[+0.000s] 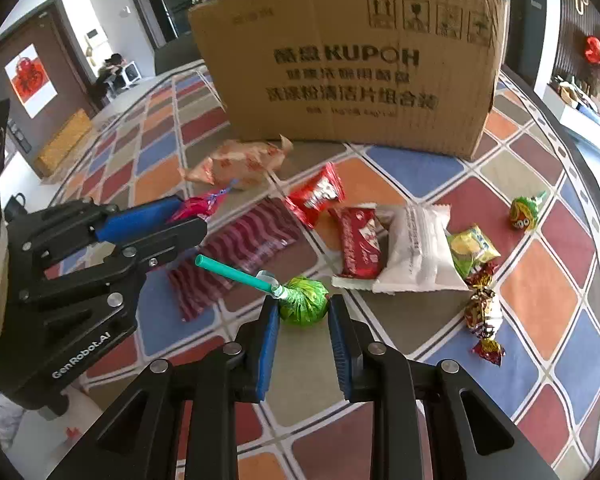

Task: Organize snacks
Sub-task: 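Lift the bag and lollipop and carry both over the box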

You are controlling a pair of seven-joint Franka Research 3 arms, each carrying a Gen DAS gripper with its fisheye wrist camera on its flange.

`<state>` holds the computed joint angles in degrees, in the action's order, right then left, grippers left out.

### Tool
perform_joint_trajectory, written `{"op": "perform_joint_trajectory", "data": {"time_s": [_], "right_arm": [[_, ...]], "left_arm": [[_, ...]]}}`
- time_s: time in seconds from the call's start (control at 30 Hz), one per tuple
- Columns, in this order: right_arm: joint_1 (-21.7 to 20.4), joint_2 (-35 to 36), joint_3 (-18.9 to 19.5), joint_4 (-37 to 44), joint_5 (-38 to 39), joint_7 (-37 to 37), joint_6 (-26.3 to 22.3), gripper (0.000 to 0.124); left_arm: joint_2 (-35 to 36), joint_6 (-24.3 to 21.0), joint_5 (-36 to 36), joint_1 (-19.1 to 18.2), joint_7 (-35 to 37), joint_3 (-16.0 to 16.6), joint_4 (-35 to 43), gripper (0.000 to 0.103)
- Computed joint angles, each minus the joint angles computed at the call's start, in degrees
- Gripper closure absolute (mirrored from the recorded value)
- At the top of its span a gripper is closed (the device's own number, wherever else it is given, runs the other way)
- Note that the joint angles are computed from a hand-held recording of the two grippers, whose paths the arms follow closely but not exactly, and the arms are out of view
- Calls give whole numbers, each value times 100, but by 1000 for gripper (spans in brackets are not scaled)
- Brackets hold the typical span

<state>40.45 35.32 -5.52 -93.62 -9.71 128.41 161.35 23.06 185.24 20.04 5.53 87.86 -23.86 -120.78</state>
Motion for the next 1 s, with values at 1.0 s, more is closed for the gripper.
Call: {"op": "perform_joint_trajectory", "data": {"time_s": [1.0], "right_arm": [[632, -542, -871, -361, -590, 542, 981, 97]], "left_arm": [[-553, 654, 920, 656, -1707, -520, -111, 90]]}}
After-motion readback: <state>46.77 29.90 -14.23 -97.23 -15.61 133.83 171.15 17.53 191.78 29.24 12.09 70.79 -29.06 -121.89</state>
